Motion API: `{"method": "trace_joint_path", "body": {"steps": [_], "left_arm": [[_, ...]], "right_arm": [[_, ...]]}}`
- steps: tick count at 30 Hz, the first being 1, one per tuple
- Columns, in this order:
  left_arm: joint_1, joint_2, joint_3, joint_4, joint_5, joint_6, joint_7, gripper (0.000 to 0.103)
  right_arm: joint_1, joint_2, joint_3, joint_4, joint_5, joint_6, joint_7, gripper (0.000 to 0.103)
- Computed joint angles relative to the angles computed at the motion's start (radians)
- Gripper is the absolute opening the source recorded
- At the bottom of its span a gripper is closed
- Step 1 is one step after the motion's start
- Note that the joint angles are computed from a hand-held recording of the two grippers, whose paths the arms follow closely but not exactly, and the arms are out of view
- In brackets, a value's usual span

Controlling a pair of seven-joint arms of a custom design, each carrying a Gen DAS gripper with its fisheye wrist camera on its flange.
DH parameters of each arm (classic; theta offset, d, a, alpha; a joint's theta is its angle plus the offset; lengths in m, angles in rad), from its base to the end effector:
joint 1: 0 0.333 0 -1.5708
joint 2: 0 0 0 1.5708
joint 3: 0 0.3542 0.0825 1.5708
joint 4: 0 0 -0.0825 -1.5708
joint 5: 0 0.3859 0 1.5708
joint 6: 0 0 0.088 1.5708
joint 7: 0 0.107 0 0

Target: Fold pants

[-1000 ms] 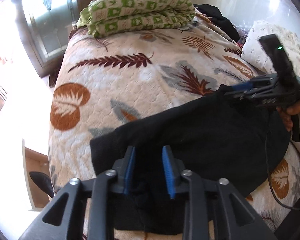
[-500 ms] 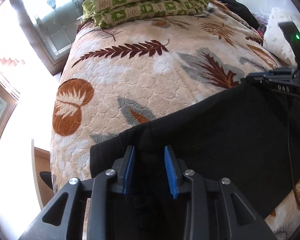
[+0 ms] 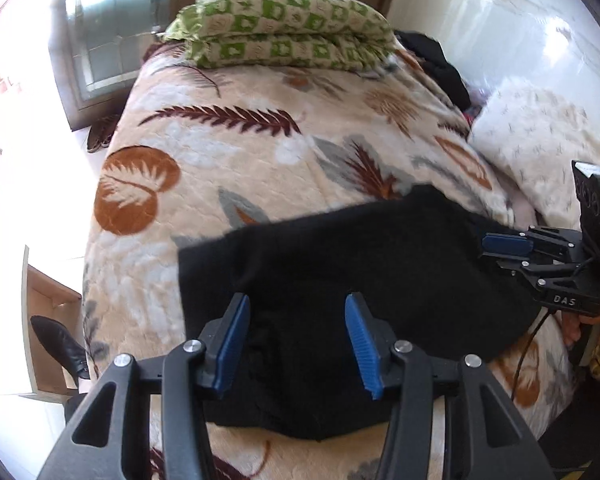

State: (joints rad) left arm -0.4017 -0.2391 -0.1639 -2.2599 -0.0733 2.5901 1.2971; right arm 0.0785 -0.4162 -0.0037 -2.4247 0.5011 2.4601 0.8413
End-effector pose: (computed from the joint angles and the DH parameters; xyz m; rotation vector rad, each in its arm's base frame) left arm 0.4297 -0.2787 0.5587 -1.7516 2.2488 -0.7836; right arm 0.4414 0.0325 0.5435 -2.2038 1.3319 -0.2900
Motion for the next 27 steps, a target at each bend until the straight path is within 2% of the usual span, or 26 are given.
{"method": "trace_joint_path", "body": {"steps": [2,4,5,6,7,8,10,12,14,16,20,24,27], "left_arm": [[0.01,0.015,-0.03,0.01,0.068,-0.059,-0.03,0.052],[0.022,0.041,-0.054,0.019,0.132,-0.127,-0.07,0.052],[0.026,0.039,-0.066,0.001,0.172,-0.106,-0.087,0.054],[0.032,0.033,-0.082,-0.019,0.233,-0.074,-0.113,0.055],[0.036,0.034,-0.099,-0.022,0.295,-0.075,-0.139,0.056],[0.038,0.039,-0.113,-0.014,0.347,-0.092,-0.163,0.057],[0.033,0.054,-0.126,0.021,0.402,-0.149,-0.193,0.057],[0.021,0.061,-0.115,0.046,0.38,-0.176,-0.188,0.057],[0.007,0.059,-0.103,0.055,0.335,-0.159,-0.168,0.057],[0.0,0.064,-0.105,0.063,0.329,-0.14,-0.163,0.057],[-0.027,0.121,-0.118,0.113,0.286,-0.091,-0.143,0.057],[-0.052,0.23,-0.142,0.215,0.185,-0.053,-0.077,0.057],[-0.057,0.322,-0.169,0.318,0.193,-0.054,-0.06,0.057]], "right_arm": [[0.005,-0.035,0.003,-0.056,0.027,0.011,0.017,0.036],[-0.006,-0.052,0.03,-0.117,0.012,0.043,0.056,0.036],[-0.008,-0.049,0.037,-0.135,0.001,0.05,0.069,0.038],[0.008,-0.06,0.036,-0.175,0.018,0.105,0.048,0.039],[0.03,-0.075,0.024,-0.199,0.039,0.144,0.011,0.042],[0.034,-0.081,0.021,-0.202,0.036,0.137,-0.001,0.048],[0.004,-0.078,0.028,-0.161,-0.016,0.048,0.042,0.048],[-0.021,-0.08,0.006,-0.118,-0.031,-0.024,0.072,0.049],[-0.044,-0.084,-0.022,-0.092,-0.03,-0.052,0.073,0.049],[-0.097,-0.078,-0.035,-0.066,-0.057,-0.058,0.104,0.05],[-0.196,-0.05,-0.034,-0.044,-0.127,-0.001,0.195,0.051],[-0.204,-0.007,-0.076,-0.025,-0.059,0.027,0.236,0.051],[-0.206,0.012,-0.072,-0.019,-0.08,0.085,0.201,0.053]]}}
